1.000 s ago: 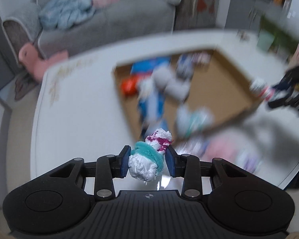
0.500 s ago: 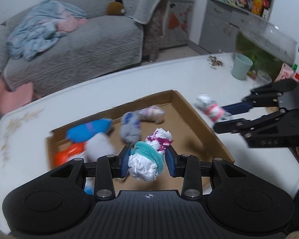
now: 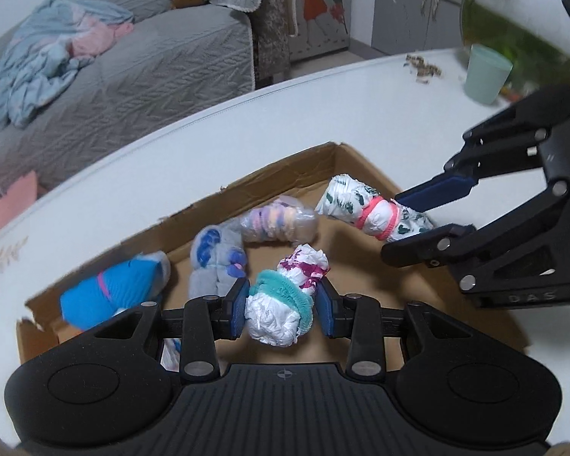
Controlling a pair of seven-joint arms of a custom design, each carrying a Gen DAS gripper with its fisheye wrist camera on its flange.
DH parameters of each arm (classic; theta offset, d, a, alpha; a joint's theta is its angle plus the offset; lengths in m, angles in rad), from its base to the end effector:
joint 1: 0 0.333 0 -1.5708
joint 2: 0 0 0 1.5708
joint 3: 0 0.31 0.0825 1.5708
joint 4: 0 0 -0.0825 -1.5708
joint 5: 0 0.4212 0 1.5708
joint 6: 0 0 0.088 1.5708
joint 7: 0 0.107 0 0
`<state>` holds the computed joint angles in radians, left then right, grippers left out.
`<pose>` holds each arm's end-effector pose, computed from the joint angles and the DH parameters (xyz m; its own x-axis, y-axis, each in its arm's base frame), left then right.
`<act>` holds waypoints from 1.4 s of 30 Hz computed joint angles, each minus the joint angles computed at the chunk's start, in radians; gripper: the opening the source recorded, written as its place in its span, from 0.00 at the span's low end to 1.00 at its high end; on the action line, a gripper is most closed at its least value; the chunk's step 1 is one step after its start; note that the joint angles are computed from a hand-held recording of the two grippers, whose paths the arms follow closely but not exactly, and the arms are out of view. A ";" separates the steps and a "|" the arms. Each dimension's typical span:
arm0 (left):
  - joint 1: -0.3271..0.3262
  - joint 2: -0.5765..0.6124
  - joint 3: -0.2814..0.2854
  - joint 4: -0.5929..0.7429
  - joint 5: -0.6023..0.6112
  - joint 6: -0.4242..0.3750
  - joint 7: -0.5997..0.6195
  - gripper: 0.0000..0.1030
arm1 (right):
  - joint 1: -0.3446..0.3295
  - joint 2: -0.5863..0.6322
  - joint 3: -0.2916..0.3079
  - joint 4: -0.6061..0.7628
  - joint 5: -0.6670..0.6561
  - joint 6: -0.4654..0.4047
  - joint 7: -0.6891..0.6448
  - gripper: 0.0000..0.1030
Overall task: Organize objects
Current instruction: 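Lower both sock rolls into the box and open both tools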
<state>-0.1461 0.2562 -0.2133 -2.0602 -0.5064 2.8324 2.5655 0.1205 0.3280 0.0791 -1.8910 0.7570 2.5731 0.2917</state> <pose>0.6175 -0.2006 0.3347 -0.7524 -0.6508 -0.1021 -0.5030 0.6677 -0.5488 0.6697 0.1208 0.3383 0.7819 -0.6231 -0.0199 -0.5144 -0.6268 -0.5852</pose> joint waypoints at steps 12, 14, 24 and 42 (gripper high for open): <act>-0.026 0.074 0.015 0.063 0.062 -0.001 0.004 0.42 | 0.010 0.044 -0.003 0.044 -0.073 -0.027 -0.003 0.29; -0.032 0.082 0.026 0.070 0.087 -0.006 -0.015 0.42 | 0.008 0.041 -0.002 0.040 -0.070 -0.027 -0.008 0.29; -0.041 0.102 0.046 0.098 0.152 -0.034 -0.115 0.43 | 0.013 0.049 -0.003 0.050 -0.079 -0.005 -0.009 0.29; -0.033 0.105 0.057 0.126 0.207 -0.090 -0.241 0.63 | 0.010 0.047 -0.002 0.055 -0.089 -0.011 -0.005 0.36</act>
<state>-0.1790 0.3608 -0.1564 -1.9338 -0.2993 2.7421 2.3242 0.1306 0.3753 0.0773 -1.8358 0.6683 2.5620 0.2863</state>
